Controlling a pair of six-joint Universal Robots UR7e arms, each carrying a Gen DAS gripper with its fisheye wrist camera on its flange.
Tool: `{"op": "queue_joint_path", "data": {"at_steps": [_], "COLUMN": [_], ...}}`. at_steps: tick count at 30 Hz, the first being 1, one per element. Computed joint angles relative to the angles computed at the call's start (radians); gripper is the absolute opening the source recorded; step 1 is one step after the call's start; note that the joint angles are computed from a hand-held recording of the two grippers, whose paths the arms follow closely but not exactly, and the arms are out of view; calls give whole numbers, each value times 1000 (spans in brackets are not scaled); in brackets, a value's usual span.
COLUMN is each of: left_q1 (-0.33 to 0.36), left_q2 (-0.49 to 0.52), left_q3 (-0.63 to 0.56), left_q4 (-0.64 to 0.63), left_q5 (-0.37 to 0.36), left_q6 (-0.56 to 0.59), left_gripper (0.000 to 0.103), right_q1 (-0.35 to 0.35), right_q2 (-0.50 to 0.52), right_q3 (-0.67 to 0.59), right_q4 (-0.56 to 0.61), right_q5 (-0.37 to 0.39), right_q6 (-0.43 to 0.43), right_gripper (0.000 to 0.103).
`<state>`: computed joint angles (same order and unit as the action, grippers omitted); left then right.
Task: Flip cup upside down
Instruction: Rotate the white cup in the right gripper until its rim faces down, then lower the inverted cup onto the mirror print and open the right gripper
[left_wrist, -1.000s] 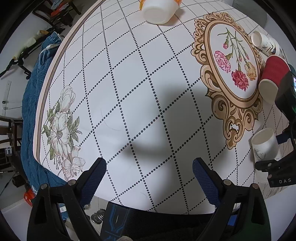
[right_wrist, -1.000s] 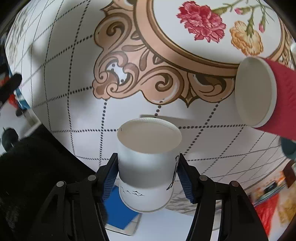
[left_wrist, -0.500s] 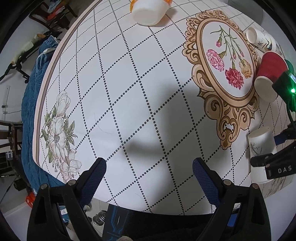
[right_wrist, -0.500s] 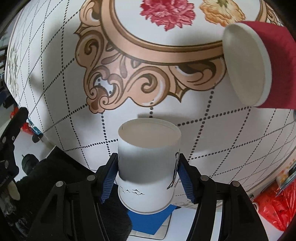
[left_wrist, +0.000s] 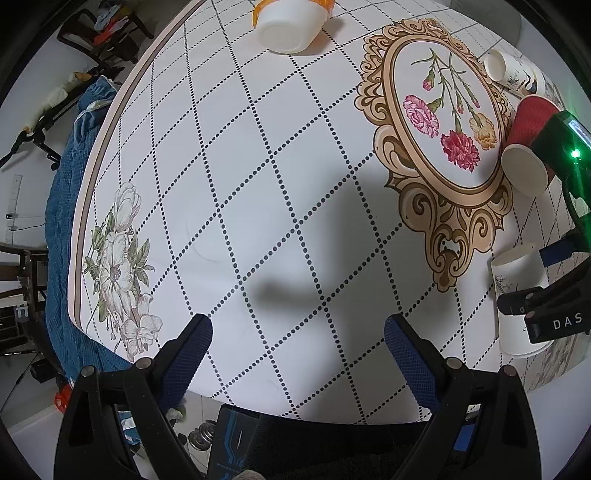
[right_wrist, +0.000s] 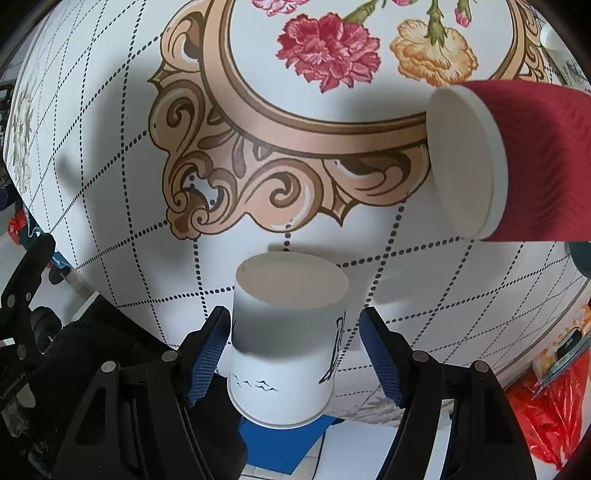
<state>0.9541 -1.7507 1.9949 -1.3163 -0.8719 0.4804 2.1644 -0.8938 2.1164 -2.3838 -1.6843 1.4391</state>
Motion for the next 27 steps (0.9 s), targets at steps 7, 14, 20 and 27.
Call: {"op": "queue_joint_path", "data": {"at_steps": [7,14,20,27], "left_q1": [3,6,15,26], "left_q2": [-2,29,69,87], "left_q3": [-15,-46,-66,-59], "left_q4": [19,29,13,-23], "left_q5": [3,-2,12,48], "left_q6": [-13,-52,-83,-89], "left_gripper": [95,95,95,95], "right_q1": [49,162,276,333], "right_q2": [50,30,75,192], "right_q3": [-73,-127,-231,-393], "right_q4": [15,124,337,645], "right_q5": [-71,-275,-565,-778], "right_q6": [52,240,512,756], "right_gripper": [63,63,63,63]}}
